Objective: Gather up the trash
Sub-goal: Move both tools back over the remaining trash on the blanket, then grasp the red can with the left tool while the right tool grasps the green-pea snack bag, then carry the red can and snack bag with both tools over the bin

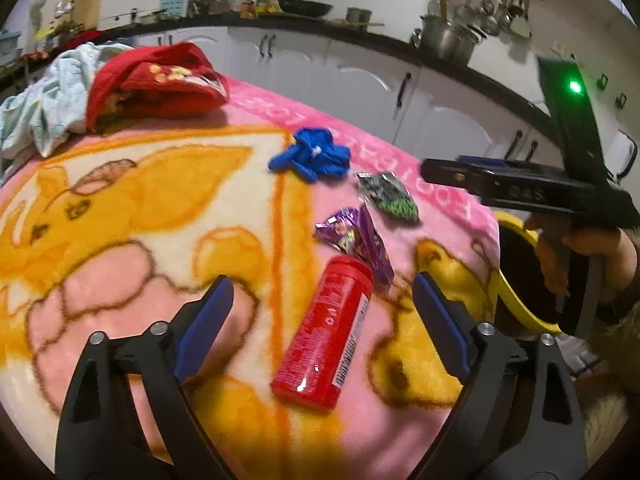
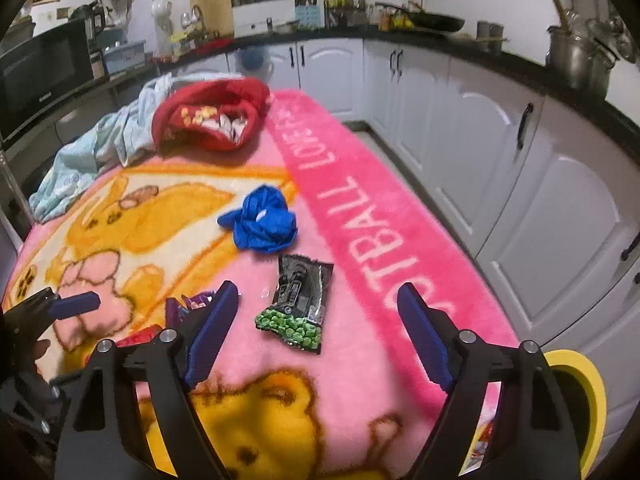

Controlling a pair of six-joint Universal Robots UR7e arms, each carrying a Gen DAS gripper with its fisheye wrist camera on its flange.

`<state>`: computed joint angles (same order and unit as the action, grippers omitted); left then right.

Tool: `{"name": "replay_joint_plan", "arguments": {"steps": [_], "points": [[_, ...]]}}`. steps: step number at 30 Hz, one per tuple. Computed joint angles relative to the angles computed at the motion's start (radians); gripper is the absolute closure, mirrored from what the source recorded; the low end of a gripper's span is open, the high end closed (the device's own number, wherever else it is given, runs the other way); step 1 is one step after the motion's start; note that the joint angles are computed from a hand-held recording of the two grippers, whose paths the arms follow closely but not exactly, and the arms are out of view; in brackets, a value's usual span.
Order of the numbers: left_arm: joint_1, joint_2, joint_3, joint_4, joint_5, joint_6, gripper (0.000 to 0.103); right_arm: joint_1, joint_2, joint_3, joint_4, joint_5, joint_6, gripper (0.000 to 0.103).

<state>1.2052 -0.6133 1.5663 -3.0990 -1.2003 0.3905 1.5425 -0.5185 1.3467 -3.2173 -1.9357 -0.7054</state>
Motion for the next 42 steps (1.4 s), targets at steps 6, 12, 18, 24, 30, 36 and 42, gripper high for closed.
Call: {"name": "replay_joint_plan", "arguments": {"steps": [6, 12, 18, 24, 30, 36, 42], "points": [[0.002, 0.013, -0.024, 0.076, 0.007, -0.007, 0.033, -0.002, 0.044, -0.080, 0.104, -0.019, 0.042, 0.036], [0.003, 0.020, -0.042, 0.144, 0.030, -0.023, 0.052, -0.005, 0.095, -0.176, 0.221, -0.058, 0.104, 0.049], [0.010, 0.015, -0.047, 0.172, 0.029, -0.025, 0.073, -0.013, 0.095, -0.159, 0.200, -0.065, 0.074, 0.066], [0.014, 0.007, -0.038, 0.166, 0.030, -0.025, 0.079, -0.023, 0.057, -0.106, 0.185, -0.045, 0.078, 0.081], [0.006, -0.007, -0.013, 0.108, 0.016, -0.028, 0.079, -0.028, -0.007, -0.013, 0.113, -0.008, 0.065, 0.085], [-0.028, -0.012, -0.007, 0.048, -0.008, -0.005, 0.079, -0.037, -0.098, 0.096, 0.038, 0.024, 0.043, 0.085], [-0.073, 0.019, -0.048, 0.026, -0.048, 0.026, 0.079, -0.060, -0.194, 0.209, -0.053, 0.050, 0.040, 0.085]]}}
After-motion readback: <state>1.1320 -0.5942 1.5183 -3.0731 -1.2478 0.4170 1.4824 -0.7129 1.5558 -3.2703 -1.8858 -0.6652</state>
